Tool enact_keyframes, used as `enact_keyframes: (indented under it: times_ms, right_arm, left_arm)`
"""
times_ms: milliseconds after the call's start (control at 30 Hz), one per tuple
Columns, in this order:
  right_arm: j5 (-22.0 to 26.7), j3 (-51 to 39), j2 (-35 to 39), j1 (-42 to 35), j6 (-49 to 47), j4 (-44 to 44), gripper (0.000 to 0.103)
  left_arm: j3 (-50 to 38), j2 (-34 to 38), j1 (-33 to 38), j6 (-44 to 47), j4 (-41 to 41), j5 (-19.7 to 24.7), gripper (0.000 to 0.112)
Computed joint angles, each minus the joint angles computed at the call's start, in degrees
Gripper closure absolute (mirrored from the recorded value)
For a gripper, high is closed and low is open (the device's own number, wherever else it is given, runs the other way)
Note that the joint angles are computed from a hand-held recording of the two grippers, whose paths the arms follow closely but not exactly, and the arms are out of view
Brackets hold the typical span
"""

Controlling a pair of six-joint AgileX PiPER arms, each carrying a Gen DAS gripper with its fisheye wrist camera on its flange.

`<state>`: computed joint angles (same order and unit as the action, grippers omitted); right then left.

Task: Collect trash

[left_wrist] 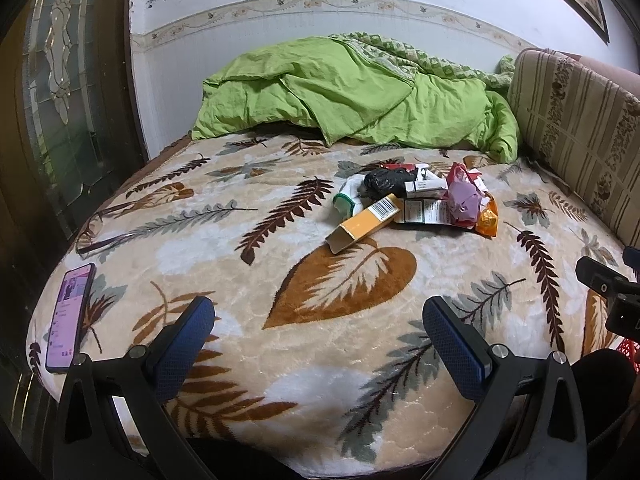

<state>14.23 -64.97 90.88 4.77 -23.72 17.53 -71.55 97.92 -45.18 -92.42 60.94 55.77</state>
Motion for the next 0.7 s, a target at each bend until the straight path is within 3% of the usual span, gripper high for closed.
enact_keyframes:
  times_ms: [100, 233, 267, 333, 400, 500, 700]
  right_arm:
    - [2.32, -1.57, 1.09, -0.92, -4.5, 4.9, 0.001]
    - [11.33, -6.52, 4.42, -4.28, -13.28, 17.37, 0.007]
    - [13.95, -7.95, 5.54, -5.13, -14.25, 19.24, 0.013]
    - [17.85, -10.37, 7.36, -6.23, -13.43, 19.2, 0.028]
    - [21.45, -12.22, 8.88, -7.32, -12.83, 20.37, 0.04]
    - [24.74, -14.69, 9.93, -7.35, -8.07, 14.75, 0.04]
    - [25.28, -15.63, 9.84, -6.47, -5.28, 9.74, 0.04]
  left_arm:
    - [-0.42, -0.03, 1.79, 2.97, -2.45, -3.76, 0.009]
    - [-4.29, 1.69, 6.01, 12.0, -8.42, -8.56, 0.013]
    - [-6.6, 3.21, 6.94, 14.52, -9.16, -8.18, 0.016]
    - [-11.77, 6.61, 8.68, 20.16, -10.72, -7.11, 0.038]
    - [-17.63, 10.34, 10.89, 27.11, -14.85, -6.35, 0.041]
    - [-27.68, 16.89, 13.53, 37.59, -20.55, -3.94, 0.041]
    - [-49.19, 31.25, 16.23, 52.97, -26.28, 4.64, 0.041]
